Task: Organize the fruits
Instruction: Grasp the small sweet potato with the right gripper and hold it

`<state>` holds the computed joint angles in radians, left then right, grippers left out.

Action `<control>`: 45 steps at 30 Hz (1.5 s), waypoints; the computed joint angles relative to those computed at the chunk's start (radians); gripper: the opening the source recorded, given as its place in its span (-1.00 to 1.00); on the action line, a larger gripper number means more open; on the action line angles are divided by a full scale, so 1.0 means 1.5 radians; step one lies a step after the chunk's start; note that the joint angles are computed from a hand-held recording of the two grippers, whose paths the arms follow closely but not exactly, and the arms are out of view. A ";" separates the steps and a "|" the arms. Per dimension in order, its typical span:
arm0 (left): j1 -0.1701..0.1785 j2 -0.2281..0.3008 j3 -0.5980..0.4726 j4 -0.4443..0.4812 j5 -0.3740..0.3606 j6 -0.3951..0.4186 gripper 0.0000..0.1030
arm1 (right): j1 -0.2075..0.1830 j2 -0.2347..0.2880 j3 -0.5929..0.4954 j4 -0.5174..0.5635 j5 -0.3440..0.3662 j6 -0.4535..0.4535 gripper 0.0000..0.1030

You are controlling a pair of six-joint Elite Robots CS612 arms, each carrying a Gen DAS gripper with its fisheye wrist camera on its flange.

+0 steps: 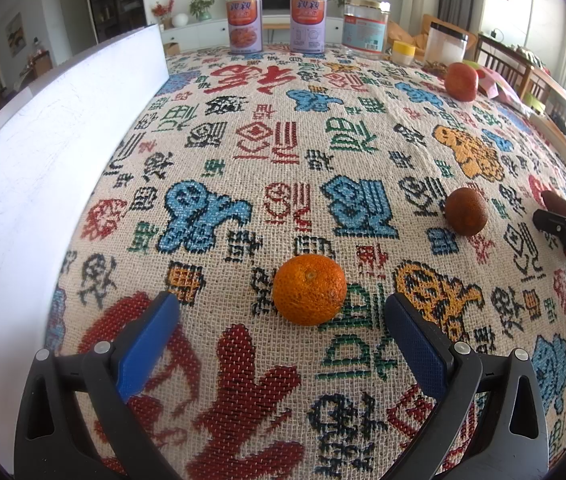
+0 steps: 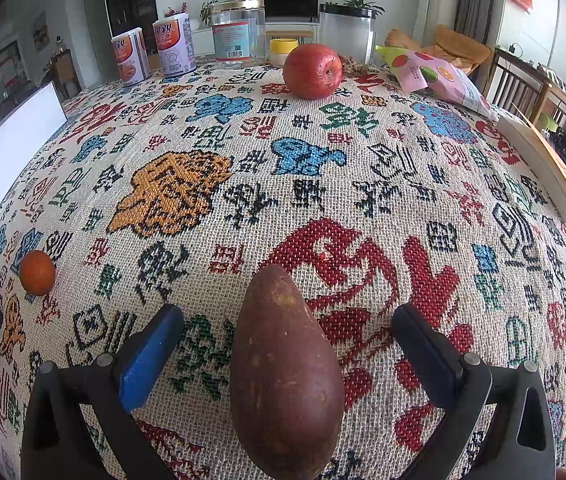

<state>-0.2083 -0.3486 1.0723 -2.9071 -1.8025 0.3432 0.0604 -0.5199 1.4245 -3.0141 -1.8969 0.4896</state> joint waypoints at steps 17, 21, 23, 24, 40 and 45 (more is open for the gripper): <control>0.000 0.000 0.000 0.000 0.000 0.000 0.99 | 0.000 0.000 -0.001 0.001 -0.001 0.000 1.00; 0.000 0.000 0.000 0.000 0.000 0.000 0.99 | 0.000 0.000 -0.001 0.000 0.000 -0.001 1.00; 0.000 0.000 0.000 0.000 0.000 0.000 0.99 | 0.000 0.000 0.000 0.000 0.000 -0.001 1.00; 0.000 0.000 0.000 0.000 0.000 0.000 0.99 | 0.000 0.000 0.000 0.000 0.000 -0.001 1.00; 0.000 0.000 0.000 0.000 -0.001 0.000 0.99 | -0.002 -0.002 0.005 -0.007 0.008 -0.011 1.00; 0.000 0.000 0.000 0.000 -0.001 0.000 0.99 | -0.005 -0.005 0.015 -0.024 0.029 -0.040 1.00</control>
<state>-0.2078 -0.3484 1.0722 -2.9074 -1.8041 0.3426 0.0528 -0.5278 1.4472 -3.0507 -1.8531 0.4301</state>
